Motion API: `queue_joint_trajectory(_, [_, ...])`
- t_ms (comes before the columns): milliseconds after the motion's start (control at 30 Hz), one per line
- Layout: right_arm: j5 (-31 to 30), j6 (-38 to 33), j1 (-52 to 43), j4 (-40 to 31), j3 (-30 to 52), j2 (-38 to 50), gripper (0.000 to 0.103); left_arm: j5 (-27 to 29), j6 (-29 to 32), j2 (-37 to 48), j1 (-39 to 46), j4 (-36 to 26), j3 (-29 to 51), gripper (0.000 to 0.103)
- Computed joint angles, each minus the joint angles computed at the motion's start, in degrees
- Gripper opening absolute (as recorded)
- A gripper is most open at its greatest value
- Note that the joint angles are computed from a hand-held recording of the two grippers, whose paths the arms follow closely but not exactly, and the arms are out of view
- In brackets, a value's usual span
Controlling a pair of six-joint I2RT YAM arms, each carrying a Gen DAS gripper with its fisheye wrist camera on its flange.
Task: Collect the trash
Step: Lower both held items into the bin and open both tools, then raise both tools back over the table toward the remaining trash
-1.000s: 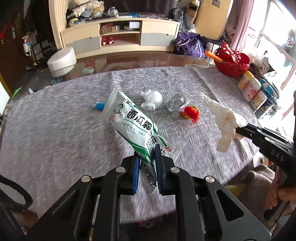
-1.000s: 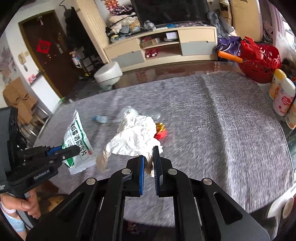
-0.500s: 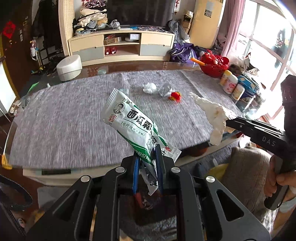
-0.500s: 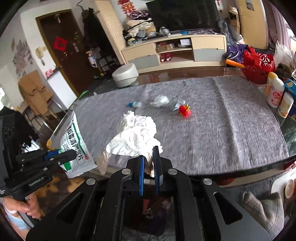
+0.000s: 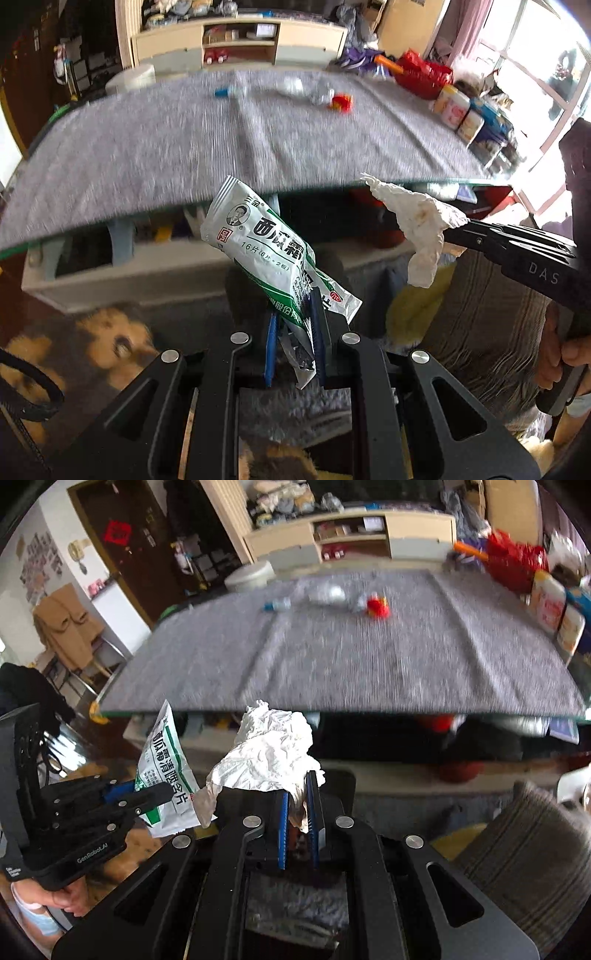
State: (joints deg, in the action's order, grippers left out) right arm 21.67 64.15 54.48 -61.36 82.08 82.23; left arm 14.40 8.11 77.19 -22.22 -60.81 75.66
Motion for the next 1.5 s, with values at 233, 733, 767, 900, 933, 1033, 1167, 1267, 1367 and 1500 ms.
queue_joint_trajectory(233, [-6.67, 1.68, -1.37, 6.4, -7.78, 1.49, 0.01, 0.46, -0.58, 0.84, 0.34, 3.75, -8.88, 0.015])
queue_joint_trajectory(733, [-18.14, -5.07, -8.76, 15.33, -11.71, 14.68, 0.011, -0.33, -0.35, 13.86, -1.52, 10.98, -13.81, 0.016])
queue_joint_trajectory(767, [-18.56, -5.14, -8.94, 15.54, -11.78, 14.83, 0.012, -0.12, -0.22, 14.15, -1.3, 11.01, -13.75, 0.016])
queue_joint_trajectory(900, [-19.96, -5.57, -9.82, 17.72, -12.59, 15.28, 0.012, 0.42, -0.58, 15.25, -0.87, 11.4, -12.97, 0.023])
queue_joint_trajectory(933, [-20.47, -5.49, -10.09, 18.47, -13.1, 15.04, 0.012, 0.47, -0.63, 15.3, -0.82, 11.47, -12.85, 0.024])
queue_joint_trajectory(1033, [-21.13, -5.07, -10.82, 19.73, -14.27, 14.27, 0.016, 0.1, -0.78, 15.49, -0.79, 11.57, -12.65, 0.03])
queue_joint_trajectory(1167, [-20.79, -4.65, -11.44, 20.52, -14.81, 13.37, 0.054, -0.3, -1.43, 15.73, -0.69, 11.5, -12.09, 0.044])
queue_joint_trajectory(1267, [-19.95, -3.69, -12.06, 20.65, -15.59, 11.16, 0.054, -0.34, -1.83, 15.05, -0.21, 11.31, -11.59, 0.06])
queue_joint_trajectory(1367, [-17.29, -3.46, -12.57, 18.01, -14.7, 8.42, 0.062, -0.45, -1.98, 13.94, 0.13, 10.26, -10.03, 0.076])
queue_joint_trajectory(1500, [-11.93, -4.49, -13.38, 12.01, -10.16, 6.05, 0.076, -0.93, -1.73, 12.46, 0.31, 8.52, -5.89, 0.093])
